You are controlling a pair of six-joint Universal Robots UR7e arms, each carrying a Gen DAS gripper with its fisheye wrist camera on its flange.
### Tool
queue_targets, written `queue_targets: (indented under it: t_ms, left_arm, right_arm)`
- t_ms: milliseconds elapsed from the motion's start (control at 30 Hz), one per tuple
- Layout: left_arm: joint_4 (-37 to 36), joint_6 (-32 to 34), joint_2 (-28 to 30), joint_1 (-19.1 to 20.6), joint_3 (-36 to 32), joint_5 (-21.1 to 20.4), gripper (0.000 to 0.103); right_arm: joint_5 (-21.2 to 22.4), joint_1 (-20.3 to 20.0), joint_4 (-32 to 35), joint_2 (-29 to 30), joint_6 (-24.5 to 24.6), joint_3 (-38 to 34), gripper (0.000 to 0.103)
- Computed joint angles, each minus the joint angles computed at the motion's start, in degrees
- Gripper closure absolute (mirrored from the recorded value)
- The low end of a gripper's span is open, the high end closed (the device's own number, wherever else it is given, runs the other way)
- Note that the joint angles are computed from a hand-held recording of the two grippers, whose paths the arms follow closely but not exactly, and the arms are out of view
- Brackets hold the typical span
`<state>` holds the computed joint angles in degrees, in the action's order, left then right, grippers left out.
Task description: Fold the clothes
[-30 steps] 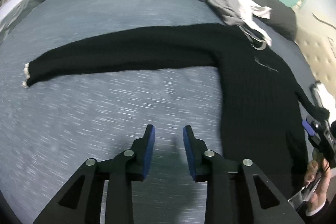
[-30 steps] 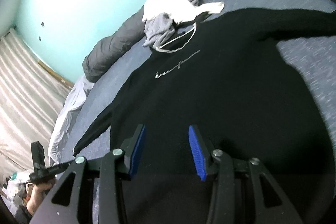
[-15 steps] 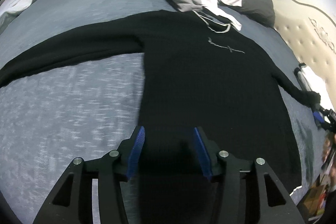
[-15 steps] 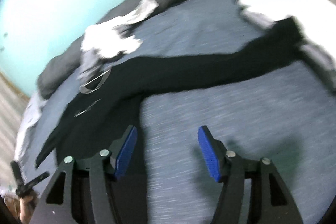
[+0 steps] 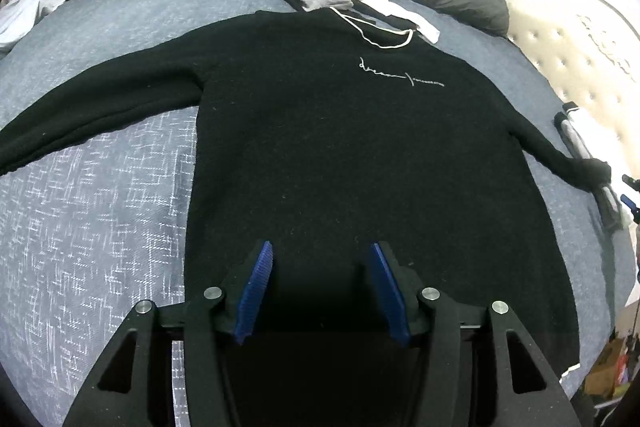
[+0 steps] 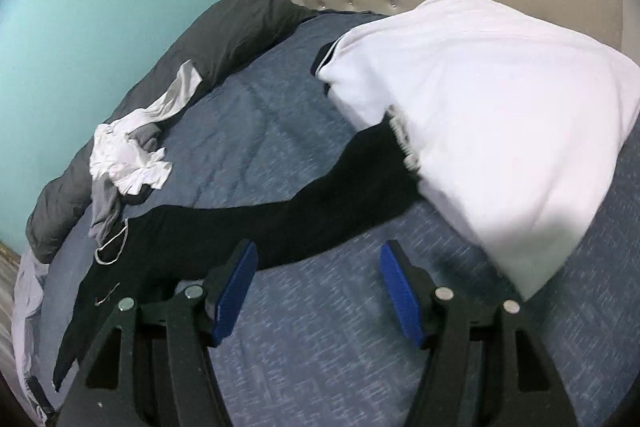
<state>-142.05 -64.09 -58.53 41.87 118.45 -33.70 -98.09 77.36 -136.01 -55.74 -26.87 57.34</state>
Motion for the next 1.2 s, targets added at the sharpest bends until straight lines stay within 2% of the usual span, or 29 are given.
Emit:
queue_targets:
  t_ms: [167,433,533,700,767,833,1000,1200]
  left_arm:
    - [-0.1,0.6,0.9,0.4,-0.6,0.0,0.041]
    - [-0.8,2.5,1.4,0.5,-1.2,0.1,0.04]
    - [-1.6,2.7,1.3,0.8,-0.9,-0.2,0.04]
    - [-1.7,2.7,1.2,1.1,-0.8,-0.4,0.04]
    - [-1.8,2.9,1.3,1.2,-0.9,-0.5,0.04]
    - [-1.7,3.0,1.3,1.2,-1.0,-0.4,0.04]
    - [-1.8,2.6,0.9,1.3,-0.7,-0.3,0.04]
    - [-2.3,2.7,0.8,1.2,-0.4,-0.6,0.04]
  right_arm:
    - [-1.7,0.2,0.7,2.9,0.0,-3.7,0.035]
    - [-6.5,0.9,-4.9,7.7,-0.5,-8.8,0.036]
    - [-7.1,0.6,-4.4,9.4,0.6,-11.3,0.036]
    - [-9.1,1.0,-6.5,11.4,0.0,-13.0,0.063]
    - [-11.0,1.5,-7.8,11.9,-1.3,-13.2,0.086]
    - [-12.8,1.9,-10.1,11.9,-2.5,-12.1,0.097]
    - [-7.5,2.1,-13.6,10.0,-6.2,-9.6,0.101]
    - [-2.2,3.2,-11.7,9.6,-5.9,-12.0,0.103]
